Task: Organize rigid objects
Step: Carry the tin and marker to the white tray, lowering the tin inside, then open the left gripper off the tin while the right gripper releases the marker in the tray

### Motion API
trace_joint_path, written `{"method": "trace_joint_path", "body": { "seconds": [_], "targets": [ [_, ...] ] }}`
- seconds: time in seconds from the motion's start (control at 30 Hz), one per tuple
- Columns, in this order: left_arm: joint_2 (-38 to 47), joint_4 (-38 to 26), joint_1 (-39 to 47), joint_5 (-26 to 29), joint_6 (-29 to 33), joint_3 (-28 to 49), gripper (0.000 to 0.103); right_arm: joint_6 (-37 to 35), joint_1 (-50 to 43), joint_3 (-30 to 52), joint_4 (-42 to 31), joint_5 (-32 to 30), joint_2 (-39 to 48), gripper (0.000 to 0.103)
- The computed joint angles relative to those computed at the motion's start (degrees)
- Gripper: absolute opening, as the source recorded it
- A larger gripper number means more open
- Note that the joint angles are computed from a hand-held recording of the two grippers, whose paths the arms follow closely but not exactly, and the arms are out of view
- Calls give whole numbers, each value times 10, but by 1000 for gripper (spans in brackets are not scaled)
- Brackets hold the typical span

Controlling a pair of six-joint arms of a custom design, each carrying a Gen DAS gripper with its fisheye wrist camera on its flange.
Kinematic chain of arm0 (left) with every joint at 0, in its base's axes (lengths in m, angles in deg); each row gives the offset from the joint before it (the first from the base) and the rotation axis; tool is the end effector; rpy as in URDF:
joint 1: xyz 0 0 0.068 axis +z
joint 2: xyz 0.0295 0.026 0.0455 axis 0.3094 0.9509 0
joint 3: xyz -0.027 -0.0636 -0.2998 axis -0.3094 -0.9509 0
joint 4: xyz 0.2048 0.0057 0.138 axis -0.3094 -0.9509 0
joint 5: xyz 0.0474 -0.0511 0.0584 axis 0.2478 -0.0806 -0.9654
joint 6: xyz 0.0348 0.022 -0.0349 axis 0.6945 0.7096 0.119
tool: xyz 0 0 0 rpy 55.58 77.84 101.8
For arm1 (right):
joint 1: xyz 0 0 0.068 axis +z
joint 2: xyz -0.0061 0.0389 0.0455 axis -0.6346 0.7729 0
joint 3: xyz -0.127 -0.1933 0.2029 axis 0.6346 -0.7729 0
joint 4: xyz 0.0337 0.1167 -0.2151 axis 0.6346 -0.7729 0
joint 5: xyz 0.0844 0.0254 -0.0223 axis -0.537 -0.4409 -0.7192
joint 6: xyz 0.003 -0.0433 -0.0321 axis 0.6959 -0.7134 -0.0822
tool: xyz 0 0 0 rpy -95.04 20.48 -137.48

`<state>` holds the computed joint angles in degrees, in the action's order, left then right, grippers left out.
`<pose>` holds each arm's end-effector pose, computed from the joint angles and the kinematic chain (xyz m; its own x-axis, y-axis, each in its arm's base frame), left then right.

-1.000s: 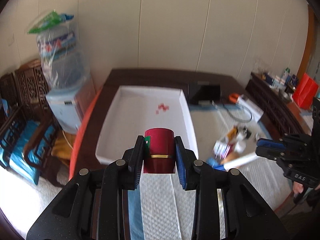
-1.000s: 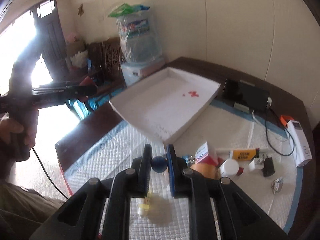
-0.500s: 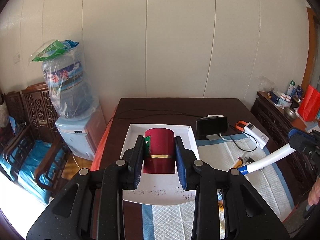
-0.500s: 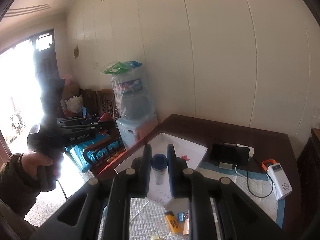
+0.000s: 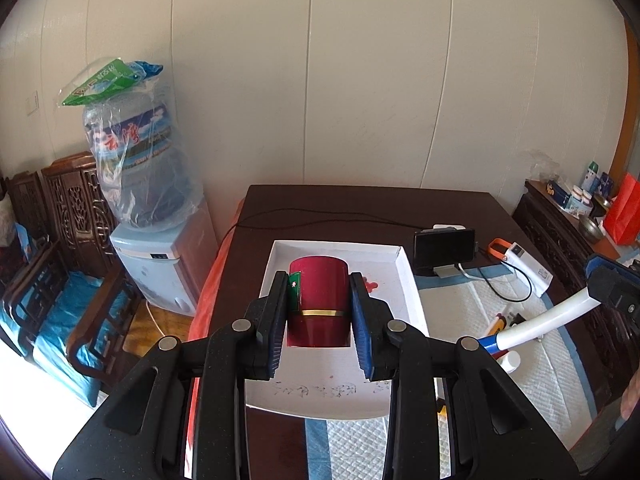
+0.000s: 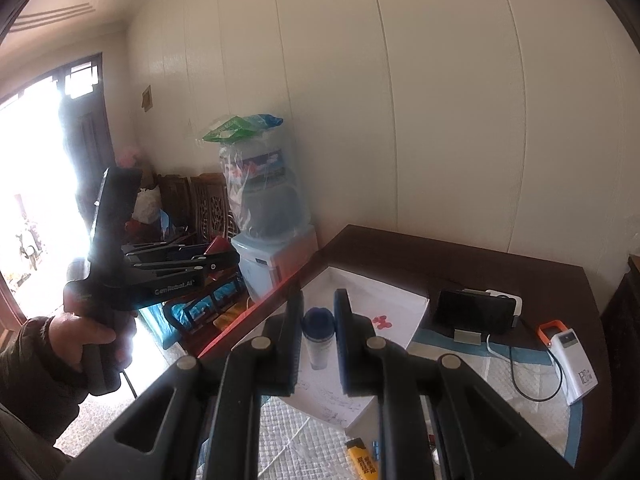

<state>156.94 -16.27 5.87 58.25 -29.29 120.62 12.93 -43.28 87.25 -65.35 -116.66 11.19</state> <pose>0.2276 -0.0462 0.3219 -0.6066 0.0293 -0.7944 0.0880 0.9957 -0.0306 0.1632 0.0086 0.3437 -0.4457 -0.1536 -0.8819 -0.5138 0.8507 0.1115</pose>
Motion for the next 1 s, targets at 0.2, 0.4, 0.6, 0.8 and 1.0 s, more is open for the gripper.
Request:
{"method": "trace_joint_path", "body": {
  "seconds": [0.2, 0.4, 0.6, 0.8, 1.0],
  "targets": [
    [46, 28, 18, 24, 6, 3, 29, 8, 22, 1, 10, 23, 24, 13],
    [85, 52, 26, 37, 11, 3, 29, 28, 51, 11, 21, 52, 57, 13],
    [127, 75, 30, 42, 16, -2, 29, 41, 83, 15, 27, 81, 96, 13],
    [204, 96, 40, 58, 21, 0, 29, 47, 111, 17, 30, 104, 156, 13],
    [308, 103, 53, 87, 10, 24, 29, 51, 147, 30, 42, 124, 257, 13]
  ]
}}
